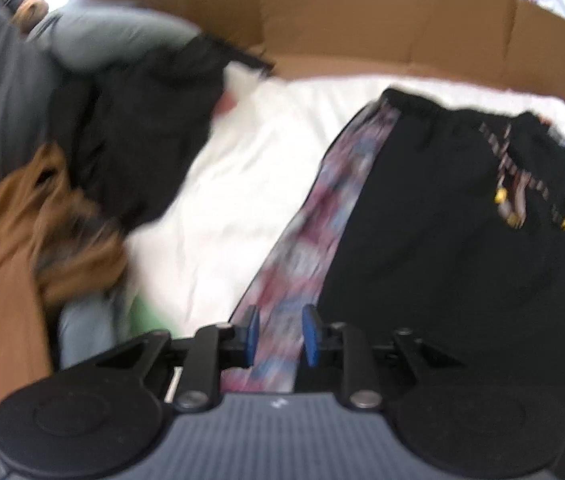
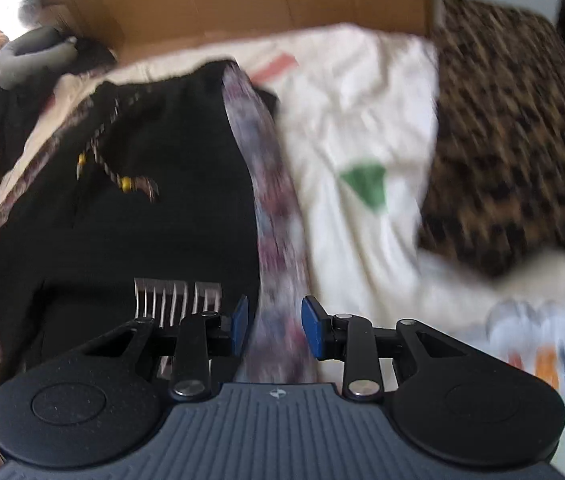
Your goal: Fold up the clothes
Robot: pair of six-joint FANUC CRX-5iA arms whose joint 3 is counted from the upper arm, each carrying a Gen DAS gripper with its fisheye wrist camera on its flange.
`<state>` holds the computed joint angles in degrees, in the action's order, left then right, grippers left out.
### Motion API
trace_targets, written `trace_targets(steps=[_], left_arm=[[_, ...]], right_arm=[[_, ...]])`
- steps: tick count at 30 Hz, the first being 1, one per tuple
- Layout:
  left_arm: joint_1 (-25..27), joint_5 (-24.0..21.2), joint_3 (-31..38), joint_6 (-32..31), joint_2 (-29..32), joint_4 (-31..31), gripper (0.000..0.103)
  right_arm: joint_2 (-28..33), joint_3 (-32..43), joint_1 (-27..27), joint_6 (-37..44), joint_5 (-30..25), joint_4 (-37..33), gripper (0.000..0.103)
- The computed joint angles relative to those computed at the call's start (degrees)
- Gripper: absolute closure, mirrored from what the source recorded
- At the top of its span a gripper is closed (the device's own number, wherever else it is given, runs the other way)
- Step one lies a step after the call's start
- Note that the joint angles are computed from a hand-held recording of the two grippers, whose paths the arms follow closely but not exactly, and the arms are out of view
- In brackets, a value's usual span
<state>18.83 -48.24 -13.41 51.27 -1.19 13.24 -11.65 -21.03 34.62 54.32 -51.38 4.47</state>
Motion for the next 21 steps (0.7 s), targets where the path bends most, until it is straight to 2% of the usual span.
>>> trace_targets(steps=[5,10,11,12,13,17,19,21], left_arm=[[-4.57,3.37,3.7,-0.41,5.23,1.15,0.078],[-8.66,5.16,7.61,4.07,10.01,2.52,0.077],[-9.31,5.69,8.22,4.93,10.94,2.94,0.077],[-10.04,6.4,8.77,5.54,11.77,3.03,0.077],[-10.8,7.38,9.07,5.46,12.37,2.9,0.077],[-13.02,10.08,10.67,3.41,15.37,3.66,0.077],[-14.05,10.66,12.79,5.14,17.57,1.83,0.077],[-15.13,11.36,15.22,7.18,19.91,-0.75,0.077]], right_arm=[[6.31,1.91,-0.66,-2.51,8.57,5.84,0.066],[12.01,4.02,-0.95,-4.53,14.89,10.43,0.066],[13.13,4.64,-1.05,-4.48,16.11,11.05,0.07],[14.43,6.08,-1.17,-3.03,16.73,10.26,0.078],[15.73,7.59,-1.3,-1.49,17.27,9.38,0.081],[21.41,13.13,-1.14,2.88,18.24,8.19,0.081],[24.33,15.65,-1.41,1.96,18.13,8.2,0.081],[27.33,16.73,-1.59,-2.76,18.67,12.28,0.081]])
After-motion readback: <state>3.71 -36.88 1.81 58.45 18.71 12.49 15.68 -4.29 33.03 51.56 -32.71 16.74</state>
